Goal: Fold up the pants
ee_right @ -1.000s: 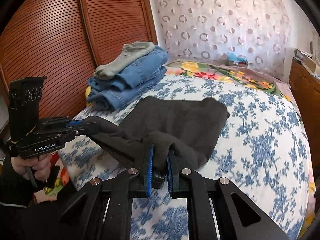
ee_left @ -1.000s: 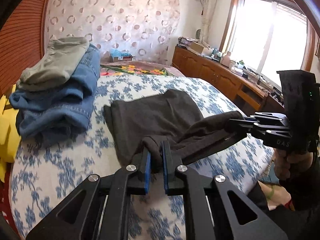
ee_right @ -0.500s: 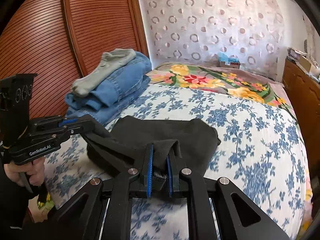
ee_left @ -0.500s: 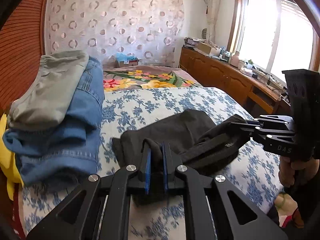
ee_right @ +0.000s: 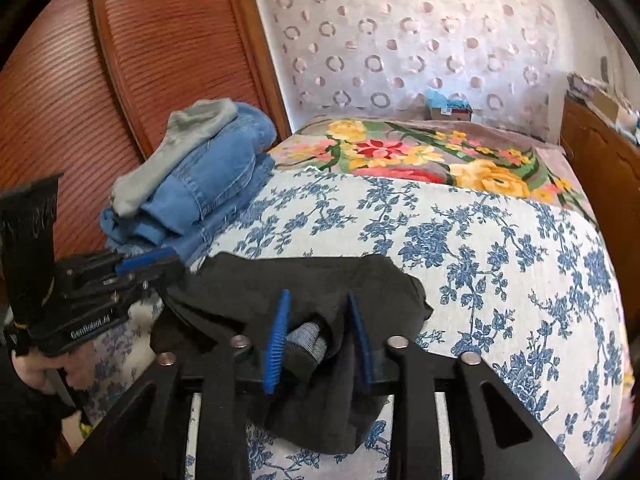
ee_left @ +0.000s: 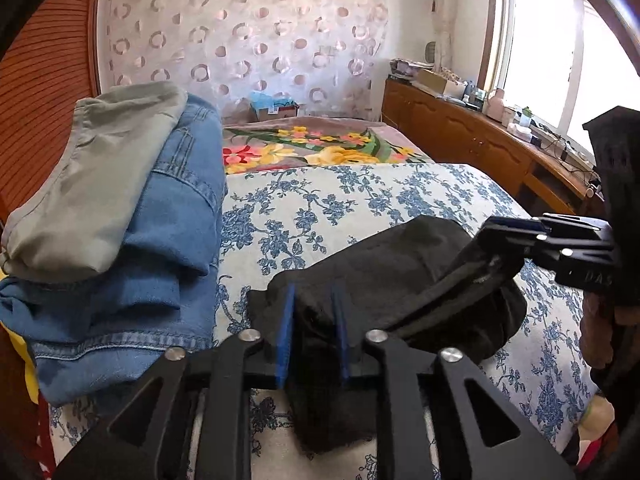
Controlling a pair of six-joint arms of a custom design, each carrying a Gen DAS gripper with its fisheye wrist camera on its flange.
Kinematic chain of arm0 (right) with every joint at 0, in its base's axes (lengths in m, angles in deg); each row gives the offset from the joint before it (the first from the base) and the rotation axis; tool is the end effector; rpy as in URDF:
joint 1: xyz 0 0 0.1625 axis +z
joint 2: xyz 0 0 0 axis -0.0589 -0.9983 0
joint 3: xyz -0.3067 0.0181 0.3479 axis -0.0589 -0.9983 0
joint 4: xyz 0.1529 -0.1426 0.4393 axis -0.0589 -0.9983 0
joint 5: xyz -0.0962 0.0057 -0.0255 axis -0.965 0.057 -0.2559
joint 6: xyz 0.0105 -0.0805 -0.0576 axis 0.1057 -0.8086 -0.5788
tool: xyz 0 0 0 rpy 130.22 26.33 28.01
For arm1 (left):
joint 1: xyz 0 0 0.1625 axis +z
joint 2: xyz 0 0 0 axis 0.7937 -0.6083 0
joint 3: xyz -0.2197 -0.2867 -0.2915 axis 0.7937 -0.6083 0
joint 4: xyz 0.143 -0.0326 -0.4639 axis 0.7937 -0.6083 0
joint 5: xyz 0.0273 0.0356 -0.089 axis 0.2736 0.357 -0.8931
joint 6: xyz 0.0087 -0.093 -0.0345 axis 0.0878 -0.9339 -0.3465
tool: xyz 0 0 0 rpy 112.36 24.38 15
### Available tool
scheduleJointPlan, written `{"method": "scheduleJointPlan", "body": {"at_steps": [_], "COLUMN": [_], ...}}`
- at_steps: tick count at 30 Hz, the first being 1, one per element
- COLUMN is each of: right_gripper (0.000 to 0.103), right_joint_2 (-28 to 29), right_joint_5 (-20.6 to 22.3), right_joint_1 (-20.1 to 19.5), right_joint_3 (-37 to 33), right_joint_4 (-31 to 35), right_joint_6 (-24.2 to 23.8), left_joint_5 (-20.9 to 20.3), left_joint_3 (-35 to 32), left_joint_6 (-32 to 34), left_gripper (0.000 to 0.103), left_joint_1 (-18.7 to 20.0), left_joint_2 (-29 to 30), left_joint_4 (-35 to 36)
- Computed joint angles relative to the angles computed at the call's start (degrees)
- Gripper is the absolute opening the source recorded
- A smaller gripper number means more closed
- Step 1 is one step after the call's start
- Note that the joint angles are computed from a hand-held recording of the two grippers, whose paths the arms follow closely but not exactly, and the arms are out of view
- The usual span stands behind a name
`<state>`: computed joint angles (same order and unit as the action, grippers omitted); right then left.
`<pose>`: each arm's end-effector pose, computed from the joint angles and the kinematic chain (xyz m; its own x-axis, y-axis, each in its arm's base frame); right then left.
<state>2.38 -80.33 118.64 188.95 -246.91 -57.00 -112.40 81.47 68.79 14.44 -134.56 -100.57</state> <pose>0.3042 -0.4385 0.0329 -0.7840 -0.3197 0.5321 -0.5987 0.6160 -0.5120 0.0011 -0.4579 0.2865 -0.7058 0.3875 -0.5930 0.6720 0.6311 -0.3874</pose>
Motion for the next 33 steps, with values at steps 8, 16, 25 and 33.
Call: {"method": "scheduleJointPlan", "body": {"at_steps": [8, 16, 25, 33], "right_gripper": [0.041, 0.041, 0.041, 0.011], "right_joint_2": [-1.43, -0.07, 1.40, 1.70], "right_joint_5": [-1.40, -1.98, -2.49, -2.70], "right_joint_1": [0.18, 0.12, -0.27, -0.30], "right_joint_3": [3.64, 8.18, 7.68, 7.34], "right_joint_4": [-5.96, -6.71, -3.92, -4.00], "right_joint_6": [-1.50, -3.30, -4.35, -6.91], "left_joint_5": [-2.74, -3.97, -1.92, -0.19], "left_joint_3": [1.94, 4.21, 4.92, 4.98], "left_joint_6": [1.55, 1.41, 1.81, 3.46], "left_gripper": [0.075, 0.075, 0.075, 0.045], "left_joint_1": [-0.40, 1.45, 2.64, 1.93], "left_joint_2": [-3.96, -6.88, -6.89, -6.33], "left_joint_4": [0.18, 4.41, 8.73, 10.68]}}
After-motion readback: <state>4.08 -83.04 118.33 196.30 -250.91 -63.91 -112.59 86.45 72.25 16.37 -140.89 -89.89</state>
